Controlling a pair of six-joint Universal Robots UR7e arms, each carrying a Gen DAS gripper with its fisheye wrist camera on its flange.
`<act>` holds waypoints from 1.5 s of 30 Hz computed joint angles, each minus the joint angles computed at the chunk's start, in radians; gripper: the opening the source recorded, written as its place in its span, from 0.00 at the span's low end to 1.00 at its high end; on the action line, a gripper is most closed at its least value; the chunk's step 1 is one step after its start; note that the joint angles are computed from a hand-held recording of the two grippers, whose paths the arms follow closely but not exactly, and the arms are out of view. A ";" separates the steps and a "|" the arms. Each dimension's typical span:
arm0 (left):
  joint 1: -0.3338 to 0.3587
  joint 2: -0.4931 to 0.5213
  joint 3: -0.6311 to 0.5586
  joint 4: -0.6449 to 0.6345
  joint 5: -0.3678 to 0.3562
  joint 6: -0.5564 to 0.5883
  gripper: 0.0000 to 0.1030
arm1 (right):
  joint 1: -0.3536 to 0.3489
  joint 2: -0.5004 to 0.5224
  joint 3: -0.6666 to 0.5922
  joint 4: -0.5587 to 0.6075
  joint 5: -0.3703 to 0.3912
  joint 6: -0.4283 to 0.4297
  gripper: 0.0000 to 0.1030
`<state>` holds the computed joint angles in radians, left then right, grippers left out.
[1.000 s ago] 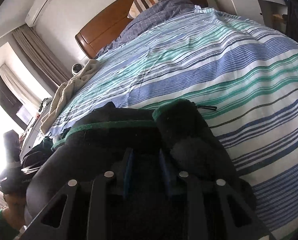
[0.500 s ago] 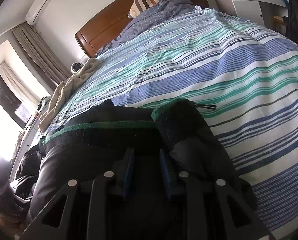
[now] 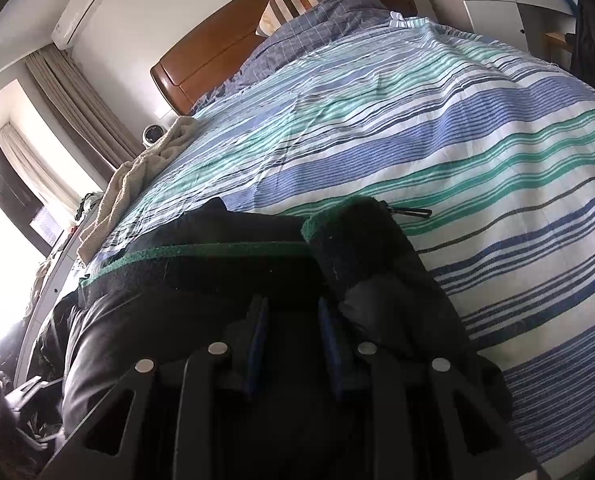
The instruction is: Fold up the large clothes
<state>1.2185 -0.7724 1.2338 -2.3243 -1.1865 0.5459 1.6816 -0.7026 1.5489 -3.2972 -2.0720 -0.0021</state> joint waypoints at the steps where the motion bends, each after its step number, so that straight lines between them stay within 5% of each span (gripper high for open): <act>1: 0.006 0.009 -0.009 0.001 -0.011 0.003 0.94 | 0.002 0.001 -0.003 0.003 -0.004 0.001 0.24; 7: -0.012 0.001 -0.013 0.039 0.039 -0.020 0.91 | 0.001 0.002 -0.004 0.005 -0.005 0.000 0.24; 13: -0.018 -0.113 0.130 0.006 0.004 -0.019 0.91 | -0.001 0.003 -0.002 -0.003 0.006 0.000 0.24; 31: -0.020 -0.087 0.164 -0.095 0.053 0.022 0.93 | 0.002 0.001 0.001 0.000 -0.006 -0.001 0.24; 38: -0.042 -0.143 0.180 0.013 0.056 -0.053 0.89 | 0.002 0.001 0.002 0.001 -0.004 0.001 0.24; 45: -0.026 -0.185 0.283 -0.082 0.046 0.032 0.91 | -0.001 -0.002 0.008 -0.008 0.007 0.002 0.24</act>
<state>1.1923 -0.9572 1.5167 -2.4058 -1.1409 0.5782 1.6807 -0.7048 1.5565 -3.3055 -2.0646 0.0000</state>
